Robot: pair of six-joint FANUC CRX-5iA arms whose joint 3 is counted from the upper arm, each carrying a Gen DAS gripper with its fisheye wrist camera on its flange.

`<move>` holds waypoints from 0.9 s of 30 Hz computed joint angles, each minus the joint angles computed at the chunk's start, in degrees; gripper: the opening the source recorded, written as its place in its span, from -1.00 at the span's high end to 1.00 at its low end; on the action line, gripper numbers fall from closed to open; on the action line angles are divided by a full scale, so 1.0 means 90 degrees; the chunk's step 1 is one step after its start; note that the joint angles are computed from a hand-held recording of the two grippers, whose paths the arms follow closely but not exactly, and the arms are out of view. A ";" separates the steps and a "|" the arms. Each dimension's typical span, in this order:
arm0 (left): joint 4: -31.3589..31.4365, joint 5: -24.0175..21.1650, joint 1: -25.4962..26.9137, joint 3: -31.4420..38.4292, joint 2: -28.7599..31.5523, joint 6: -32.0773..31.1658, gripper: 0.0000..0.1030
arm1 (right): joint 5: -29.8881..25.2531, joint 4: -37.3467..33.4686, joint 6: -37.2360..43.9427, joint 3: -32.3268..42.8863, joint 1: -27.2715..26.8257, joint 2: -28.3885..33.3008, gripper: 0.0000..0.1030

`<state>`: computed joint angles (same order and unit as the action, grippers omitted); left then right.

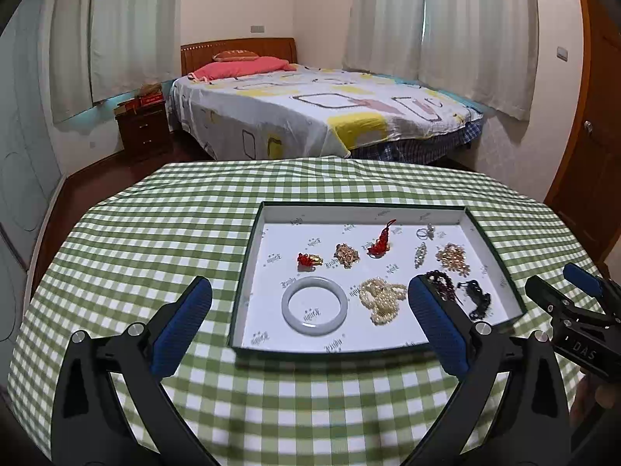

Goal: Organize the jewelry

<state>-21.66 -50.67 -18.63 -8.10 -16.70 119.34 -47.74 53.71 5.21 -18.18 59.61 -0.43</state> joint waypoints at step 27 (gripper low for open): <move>-0.1943 -0.1594 -0.1917 0.0588 -0.1116 0.1486 -0.91 | -0.0772 0.1448 -0.0565 -0.0358 0.1150 -0.0937 -0.64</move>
